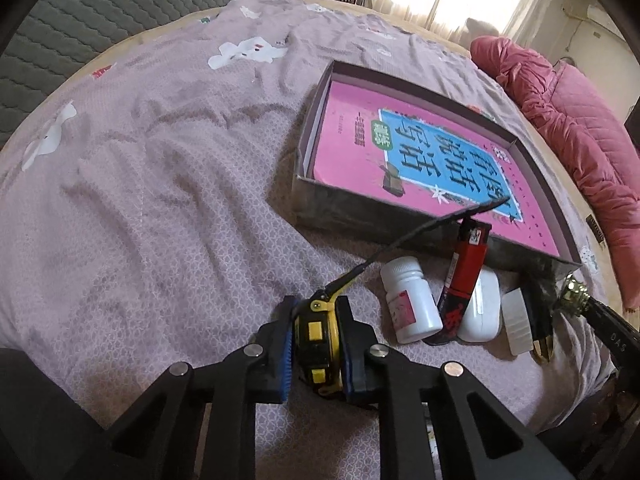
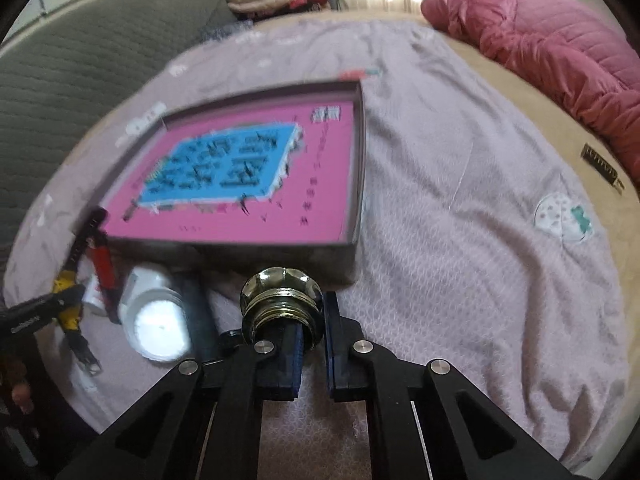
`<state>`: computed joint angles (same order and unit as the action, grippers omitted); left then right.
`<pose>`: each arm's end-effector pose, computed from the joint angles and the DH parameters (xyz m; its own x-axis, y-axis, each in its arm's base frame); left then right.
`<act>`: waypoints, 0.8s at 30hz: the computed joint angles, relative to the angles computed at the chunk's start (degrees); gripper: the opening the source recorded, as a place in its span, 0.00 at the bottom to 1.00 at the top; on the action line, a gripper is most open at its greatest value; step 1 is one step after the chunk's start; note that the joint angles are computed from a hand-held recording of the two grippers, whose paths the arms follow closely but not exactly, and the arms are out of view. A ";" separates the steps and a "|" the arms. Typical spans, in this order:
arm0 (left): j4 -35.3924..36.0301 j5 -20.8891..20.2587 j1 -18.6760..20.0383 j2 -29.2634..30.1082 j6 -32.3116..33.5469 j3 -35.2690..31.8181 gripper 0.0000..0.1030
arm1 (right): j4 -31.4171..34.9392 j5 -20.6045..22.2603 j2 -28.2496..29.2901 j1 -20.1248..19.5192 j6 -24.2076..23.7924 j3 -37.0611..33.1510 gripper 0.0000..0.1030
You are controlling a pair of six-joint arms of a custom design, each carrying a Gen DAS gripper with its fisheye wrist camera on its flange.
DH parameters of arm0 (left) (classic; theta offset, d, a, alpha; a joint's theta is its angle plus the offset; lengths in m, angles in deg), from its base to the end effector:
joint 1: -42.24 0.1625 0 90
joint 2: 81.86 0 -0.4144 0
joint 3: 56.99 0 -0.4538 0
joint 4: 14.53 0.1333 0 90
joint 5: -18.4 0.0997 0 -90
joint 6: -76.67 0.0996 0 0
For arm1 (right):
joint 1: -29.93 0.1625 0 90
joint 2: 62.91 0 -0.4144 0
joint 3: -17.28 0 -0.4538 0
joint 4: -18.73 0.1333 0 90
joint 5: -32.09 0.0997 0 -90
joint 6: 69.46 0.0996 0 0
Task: Organize rigid objects
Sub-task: 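Carry the watch with left while right carries the brass knob into the grey box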
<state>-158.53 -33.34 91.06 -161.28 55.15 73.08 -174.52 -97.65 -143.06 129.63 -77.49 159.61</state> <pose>-0.1613 -0.4806 0.1467 -0.8131 0.1800 -0.5536 0.3860 0.8786 -0.2811 0.1374 -0.3906 0.1772 -0.8029 0.1778 0.5690 -0.2415 0.7756 -0.5832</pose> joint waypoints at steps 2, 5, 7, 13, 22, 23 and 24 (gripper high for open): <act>-0.39 0.07 -0.10 -0.28 0.17 0.08 0.17 | -2.19 0.99 -0.47 0.69 -1.30 0.61 0.09; -1.36 0.53 -0.42 -0.92 0.68 0.46 0.17 | -4.06 2.17 -1.01 1.31 -2.50 1.05 0.09; -2.27 0.83 -0.74 -1.50 1.16 0.86 0.17 | -4.47 2.46 -1.01 1.51 -2.66 1.00 0.09; -5.05 1.66 -1.82 -2.99 2.56 1.92 0.17 | -5.87 2.82 -0.85 2.05 -3.38 1.13 0.09; -11.80 2.60 -3.54 -4.11 6.17 3.38 0.17 | -9.02 2.70 -0.88 2.72 -4.27 1.45 0.09; -12.15 2.35 -3.53 -4.17 6.49 3.35 0.17 | -9.42 2.64 -0.85 2.81 -4.47 1.46 0.09; -12.50 2.18 -3.60 -4.18 6.59 3.33 0.17 | -9.91 2.75 -0.83 2.88 -4.72 1.49 0.09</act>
<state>-171.03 -31.16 87.47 -165.46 61.74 76.41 -184.43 -94.90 -143.89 132.51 -82.20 161.10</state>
